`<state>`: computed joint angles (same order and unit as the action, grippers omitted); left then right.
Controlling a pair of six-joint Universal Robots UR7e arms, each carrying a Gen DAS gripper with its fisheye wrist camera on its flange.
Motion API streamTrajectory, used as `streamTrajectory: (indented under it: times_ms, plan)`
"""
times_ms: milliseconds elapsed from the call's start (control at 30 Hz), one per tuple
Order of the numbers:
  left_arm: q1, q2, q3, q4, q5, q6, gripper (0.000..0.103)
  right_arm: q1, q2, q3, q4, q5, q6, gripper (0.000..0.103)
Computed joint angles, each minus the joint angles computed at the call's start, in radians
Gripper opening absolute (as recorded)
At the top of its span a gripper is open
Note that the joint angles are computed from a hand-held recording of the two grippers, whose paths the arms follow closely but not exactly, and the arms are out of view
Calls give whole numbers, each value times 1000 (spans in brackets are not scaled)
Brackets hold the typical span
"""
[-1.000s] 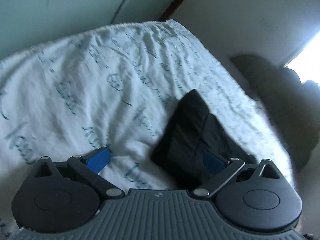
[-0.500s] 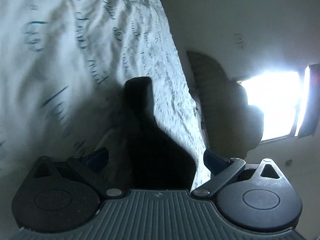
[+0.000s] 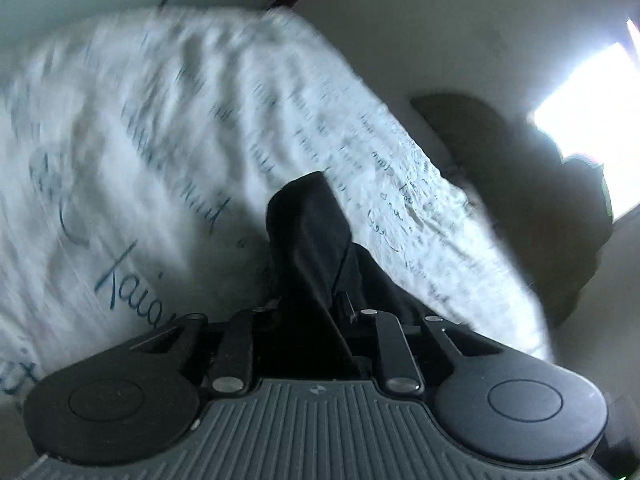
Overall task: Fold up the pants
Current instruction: 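Lift the folded edge with both grippers and fold it over again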
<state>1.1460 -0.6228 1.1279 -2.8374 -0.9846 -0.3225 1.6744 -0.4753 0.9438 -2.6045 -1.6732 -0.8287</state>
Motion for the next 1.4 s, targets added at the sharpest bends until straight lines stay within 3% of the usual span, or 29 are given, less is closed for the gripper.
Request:
streamTrajectory:
  times_ms: [67,133,300,533,667,933,1400]
  plan:
    - [-42,7,22,-73,80,96,20,-6,-20,34,-42,52,30,26]
    - [-81,17,35,-152,113,186,20,-16,-45,47,-36,145,75,26]
    - [-157,49,52,-306,127,325,19,-50,-114,80,-2,335,239,27]
    - [-210,135,-19,-293,70,337,20,-143,-223,181,-24,527,412,27]
    - [-227,203,-86,-252,29,343,20,-195,-288,249,-83,560,478,27]
    - [-268,354,-261,-100,-44,321,20,-283,-368,329,-221,557,610,27]
    - [-280,619,-667,213,-145,283,21,-399,-403,350,-328,503,762,27]
